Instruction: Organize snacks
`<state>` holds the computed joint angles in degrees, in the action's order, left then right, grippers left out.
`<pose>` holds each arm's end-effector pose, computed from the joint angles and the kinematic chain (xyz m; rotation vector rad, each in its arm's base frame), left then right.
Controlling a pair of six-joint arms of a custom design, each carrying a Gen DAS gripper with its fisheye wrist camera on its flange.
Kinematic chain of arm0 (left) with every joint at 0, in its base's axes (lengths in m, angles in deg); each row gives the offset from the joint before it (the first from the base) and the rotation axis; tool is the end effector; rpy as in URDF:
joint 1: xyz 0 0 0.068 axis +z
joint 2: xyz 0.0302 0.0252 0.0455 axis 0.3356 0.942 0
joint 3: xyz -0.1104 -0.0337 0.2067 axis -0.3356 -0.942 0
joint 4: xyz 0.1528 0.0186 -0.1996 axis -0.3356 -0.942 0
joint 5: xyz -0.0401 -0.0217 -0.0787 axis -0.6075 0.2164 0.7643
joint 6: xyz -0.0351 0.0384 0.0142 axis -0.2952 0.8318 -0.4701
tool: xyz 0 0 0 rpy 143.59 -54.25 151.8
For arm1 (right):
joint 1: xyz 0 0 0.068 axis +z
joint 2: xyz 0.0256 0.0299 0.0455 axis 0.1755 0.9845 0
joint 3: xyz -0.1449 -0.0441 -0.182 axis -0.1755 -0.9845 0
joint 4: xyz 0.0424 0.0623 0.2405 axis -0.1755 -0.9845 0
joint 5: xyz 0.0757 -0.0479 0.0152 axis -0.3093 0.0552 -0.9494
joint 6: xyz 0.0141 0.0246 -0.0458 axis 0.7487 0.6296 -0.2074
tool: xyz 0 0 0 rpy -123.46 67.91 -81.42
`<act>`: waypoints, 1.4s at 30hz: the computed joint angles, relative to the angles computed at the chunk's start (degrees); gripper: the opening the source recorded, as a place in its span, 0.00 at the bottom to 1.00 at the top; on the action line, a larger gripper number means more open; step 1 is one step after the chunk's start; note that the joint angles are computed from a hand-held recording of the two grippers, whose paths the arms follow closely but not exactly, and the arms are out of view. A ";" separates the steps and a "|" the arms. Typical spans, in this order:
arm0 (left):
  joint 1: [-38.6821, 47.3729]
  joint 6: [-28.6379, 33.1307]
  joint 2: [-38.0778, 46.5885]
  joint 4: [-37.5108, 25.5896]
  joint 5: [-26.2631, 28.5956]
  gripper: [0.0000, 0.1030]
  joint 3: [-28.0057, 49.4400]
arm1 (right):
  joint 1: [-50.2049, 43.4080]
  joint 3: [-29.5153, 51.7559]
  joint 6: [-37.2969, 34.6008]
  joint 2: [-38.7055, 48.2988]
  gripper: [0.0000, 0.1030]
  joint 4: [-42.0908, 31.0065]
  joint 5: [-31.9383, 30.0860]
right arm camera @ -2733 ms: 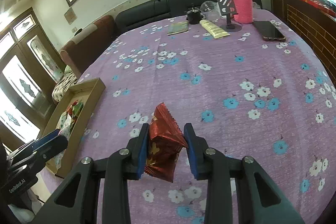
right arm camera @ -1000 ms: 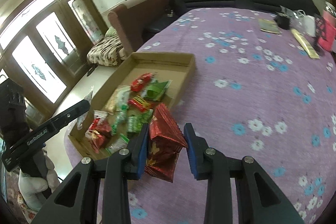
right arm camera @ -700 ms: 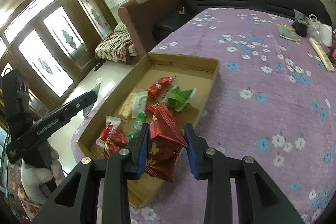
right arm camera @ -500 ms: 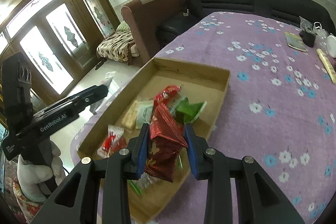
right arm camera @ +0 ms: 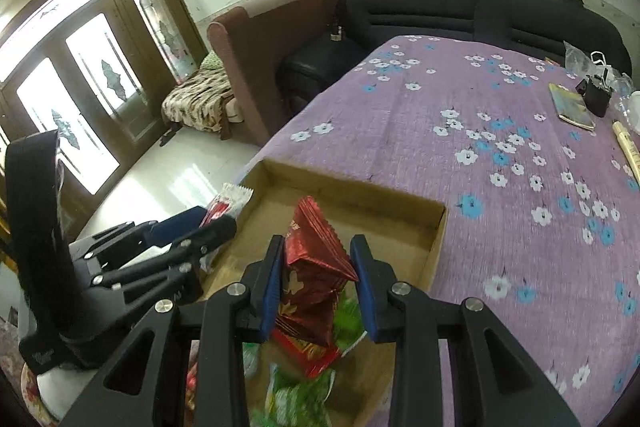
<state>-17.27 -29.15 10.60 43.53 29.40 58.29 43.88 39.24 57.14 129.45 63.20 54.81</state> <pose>0.2283 -0.1607 0.2197 0.1957 2.3881 -0.1944 0.2368 0.1538 0.2239 -0.1412 2.3825 0.3659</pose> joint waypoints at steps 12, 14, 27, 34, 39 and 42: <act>2.16 0.87 7.18 2.64 2.15 0.31 2.06 | -3.31 5.75 -0.74 12.52 0.31 2.40 -0.23; 2.60 0.90 7.80 3.00 2.63 0.31 2.12 | -3.63 6.21 -0.77 13.55 0.31 2.57 -0.42; 2.85 1.03 11.36 4.36 3.43 0.36 3.15 | -4.35 6.37 -0.70 16.40 0.32 4.14 -1.87; 1.69 0.33 7.33 3.72 1.42 0.51 1.72 | -3.18 4.42 -0.63 12.39 0.36 4.17 -1.10; -0.65 -1.05 -0.03 2.50 -2.24 0.64 -0.82 | -2.46 1.44 0.04 5.27 0.40 2.65 -0.55; -3.73 -2.65 -5.80 1.10 -6.58 0.69 -2.57 | -1.34 -0.99 0.42 0.09 0.43 1.25 0.53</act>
